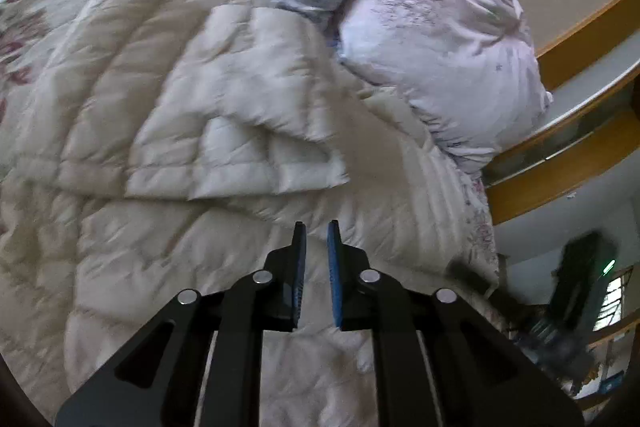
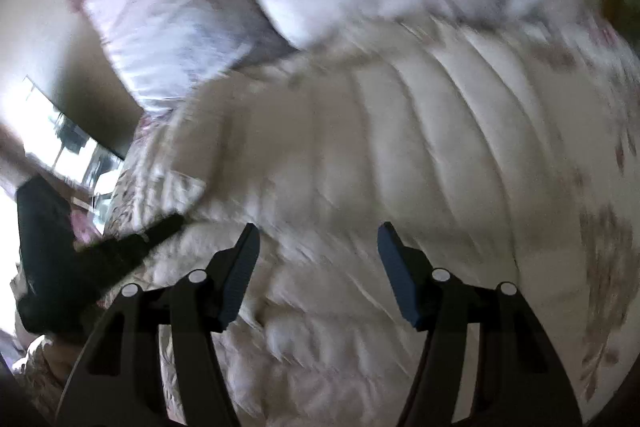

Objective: Fold large clothes

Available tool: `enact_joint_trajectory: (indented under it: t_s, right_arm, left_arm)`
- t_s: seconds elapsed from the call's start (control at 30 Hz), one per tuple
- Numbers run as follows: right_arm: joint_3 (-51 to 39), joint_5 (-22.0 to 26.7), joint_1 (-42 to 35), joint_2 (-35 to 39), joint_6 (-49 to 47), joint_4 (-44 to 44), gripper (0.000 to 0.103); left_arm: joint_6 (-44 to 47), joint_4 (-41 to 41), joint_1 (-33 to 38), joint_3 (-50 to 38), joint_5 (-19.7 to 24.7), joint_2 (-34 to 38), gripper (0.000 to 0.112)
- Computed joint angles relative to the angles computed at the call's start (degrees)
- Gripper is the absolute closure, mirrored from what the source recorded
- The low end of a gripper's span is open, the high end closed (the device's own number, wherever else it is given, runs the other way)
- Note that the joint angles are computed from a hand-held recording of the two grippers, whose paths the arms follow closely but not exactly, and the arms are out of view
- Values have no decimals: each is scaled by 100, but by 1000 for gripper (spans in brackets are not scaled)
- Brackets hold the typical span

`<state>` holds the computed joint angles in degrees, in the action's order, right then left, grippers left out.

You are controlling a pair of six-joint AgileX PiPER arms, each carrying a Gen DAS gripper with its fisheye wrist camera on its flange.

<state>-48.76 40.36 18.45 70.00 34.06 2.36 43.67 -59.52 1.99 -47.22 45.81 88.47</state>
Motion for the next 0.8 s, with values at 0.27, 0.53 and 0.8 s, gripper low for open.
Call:
enact_joint_trajectory:
  t_s: [0.27,0.53,0.8]
  right_arm:
    - [-1923,101,1538,1811,213,-2116,41]
    - [-3011,1077,2682,3313,693,-4108,41]
    - [-3051,896,2072,3252,1533,-3573,98]
  left_arm:
    - [-199,984,1248,493,-92,-504,63]
    - [-10,1197,2027,752,-174,-582,51]
    - [210,1198,2232,833,-120,-658,49]
